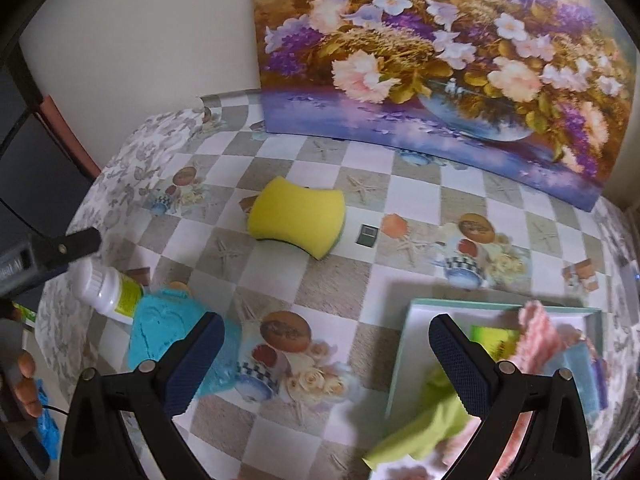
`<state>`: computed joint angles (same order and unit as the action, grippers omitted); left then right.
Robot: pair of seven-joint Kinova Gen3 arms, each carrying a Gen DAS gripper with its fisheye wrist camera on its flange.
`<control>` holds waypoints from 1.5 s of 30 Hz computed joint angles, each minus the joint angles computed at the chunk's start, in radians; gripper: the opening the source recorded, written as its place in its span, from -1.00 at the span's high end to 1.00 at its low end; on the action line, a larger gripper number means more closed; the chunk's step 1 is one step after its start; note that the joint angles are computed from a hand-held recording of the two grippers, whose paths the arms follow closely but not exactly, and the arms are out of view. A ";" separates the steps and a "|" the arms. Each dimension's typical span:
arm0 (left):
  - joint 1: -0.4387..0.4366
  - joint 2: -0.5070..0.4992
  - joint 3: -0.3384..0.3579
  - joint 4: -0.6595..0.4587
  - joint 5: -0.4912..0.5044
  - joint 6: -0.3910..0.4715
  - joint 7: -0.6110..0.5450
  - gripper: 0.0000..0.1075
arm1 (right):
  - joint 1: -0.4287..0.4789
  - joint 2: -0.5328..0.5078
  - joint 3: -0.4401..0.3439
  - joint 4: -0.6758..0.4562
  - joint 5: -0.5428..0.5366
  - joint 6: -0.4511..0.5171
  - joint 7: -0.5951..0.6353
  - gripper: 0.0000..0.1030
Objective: Organize soft objects
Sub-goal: 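Move both open grippers from the tray back to the yellow sponge, then grasp the round tan packet with the left gripper while the right grasps the yellow sponge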
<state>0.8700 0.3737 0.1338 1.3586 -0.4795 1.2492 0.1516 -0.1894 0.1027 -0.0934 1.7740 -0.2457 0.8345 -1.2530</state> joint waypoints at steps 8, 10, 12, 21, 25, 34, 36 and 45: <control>-0.240 -0.007 0.097 0.062 0.192 -0.200 -0.302 -0.88 | 0.010 0.140 -0.012 -0.117 -0.043 0.039 -0.032 -1.00; -0.283 0.023 0.119 0.025 0.237 -0.157 -0.383 -0.88 | 0.005 0.169 -0.014 -0.143 -0.033 0.048 -0.046 -1.00; -0.301 0.036 0.101 0.019 0.301 -0.157 -0.465 -0.88 | -0.011 0.194 -0.015 -0.163 -0.004 0.047 -0.062 -1.00; -0.344 0.150 0.028 -0.085 0.503 -0.012 -0.703 -0.83 | -0.015 0.287 -0.021 -0.234 0.036 0.079 -0.091 -1.00; -0.360 0.176 0.028 -0.091 0.562 -0.006 -0.755 -0.78 | -0.019 0.319 -0.024 -0.273 0.040 0.100 -0.106 -1.00; -0.371 0.235 0.035 -0.085 0.649 -0.011 -0.800 -0.78 | -0.057 0.364 -0.033 -0.340 0.078 0.149 -0.097 -1.00; -0.368 0.243 0.035 -0.086 0.659 -0.016 -0.805 -0.78 | -0.068 0.368 -0.027 -0.342 0.091 0.148 -0.107 -1.00; -0.383 0.290 0.043 -0.101 0.701 -0.025 -0.864 -0.56 | -0.083 0.384 -0.024 -0.356 0.117 0.154 -0.119 -1.00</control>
<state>0.4868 0.6633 0.1770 1.2574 0.2219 1.2242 -0.7119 -0.2721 0.4866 -0.1175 1.4181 -0.1287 0.9884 -1.3720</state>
